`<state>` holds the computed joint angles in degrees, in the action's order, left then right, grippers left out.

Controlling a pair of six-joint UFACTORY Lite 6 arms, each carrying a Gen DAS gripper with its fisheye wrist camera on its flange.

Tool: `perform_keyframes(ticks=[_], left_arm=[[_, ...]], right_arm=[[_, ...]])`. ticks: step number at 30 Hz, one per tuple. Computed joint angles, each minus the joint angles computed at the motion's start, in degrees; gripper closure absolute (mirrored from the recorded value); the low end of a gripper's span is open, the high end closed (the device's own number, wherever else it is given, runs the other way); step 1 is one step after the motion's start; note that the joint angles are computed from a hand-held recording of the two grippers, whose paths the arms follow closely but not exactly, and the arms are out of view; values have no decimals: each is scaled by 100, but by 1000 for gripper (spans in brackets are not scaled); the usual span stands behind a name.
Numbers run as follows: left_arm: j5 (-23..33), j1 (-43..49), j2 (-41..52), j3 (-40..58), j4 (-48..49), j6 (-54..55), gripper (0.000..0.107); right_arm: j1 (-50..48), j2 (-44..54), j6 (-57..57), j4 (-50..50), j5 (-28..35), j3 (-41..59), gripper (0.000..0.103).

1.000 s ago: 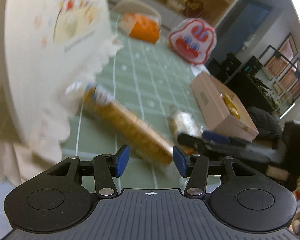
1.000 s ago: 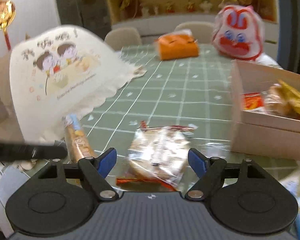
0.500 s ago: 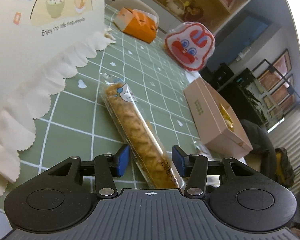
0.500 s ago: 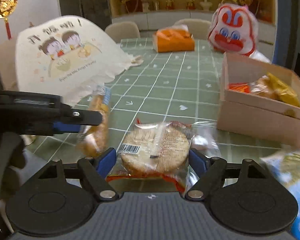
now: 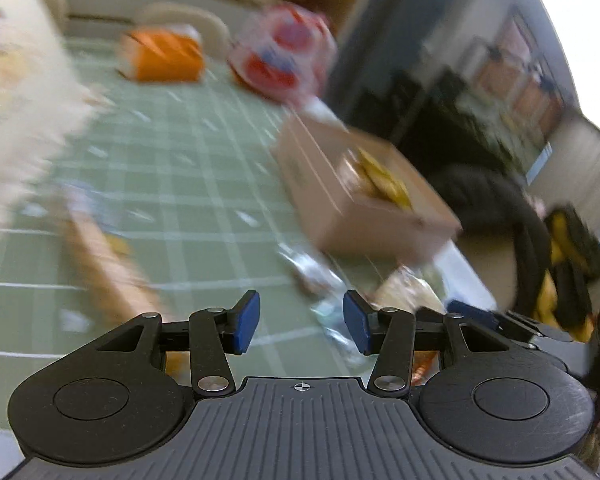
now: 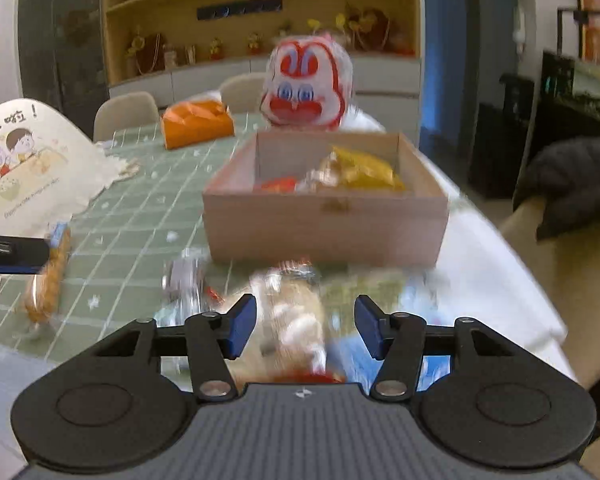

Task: Organize snacks

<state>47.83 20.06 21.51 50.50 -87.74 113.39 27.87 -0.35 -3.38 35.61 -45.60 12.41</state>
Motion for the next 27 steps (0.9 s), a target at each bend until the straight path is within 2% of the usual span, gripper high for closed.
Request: perform_keyframes(ticks=[1,3,5,9,11,14,18,20,25,27], left_arm=[[-199,-285,119,90,-84,-77,55],[-729,-881,412,382,-407,-300,55],[-1173,-1306,575,541,-853,-244,55],[-1918,-1983,622,543,-2630,1507,55],[-1950,-2113,638,420,-3410,2475,51],[-1839,-2159,531,151,-3904,3202,52],[-1751,-1985,409,25,-3465,3105,55],[-1678,-1834,276,-115,-3174,3061,60],[-1147,-859,-421,-891,-1329,2273,63],[-1005,-492,-691,-1219,-987,2378,63]], right_arm=[[137,94,133,22,-287,-118,45],[541,319,83,438,-714,-184,34],[757,389,94,619,-958,-256,31],[958,382,10,860,-1150,-330,28],[1045,367,-53,898,-1247,-411,26],[1226,460,-109,941,-1418,-503,20],[1301,286,-45,856,-1356,-660,18],[1254,143,-13,725,-1260,-727,18],[902,-287,-268,306,-688,-737,18],[826,-366,-502,283,-521,-647,18]])
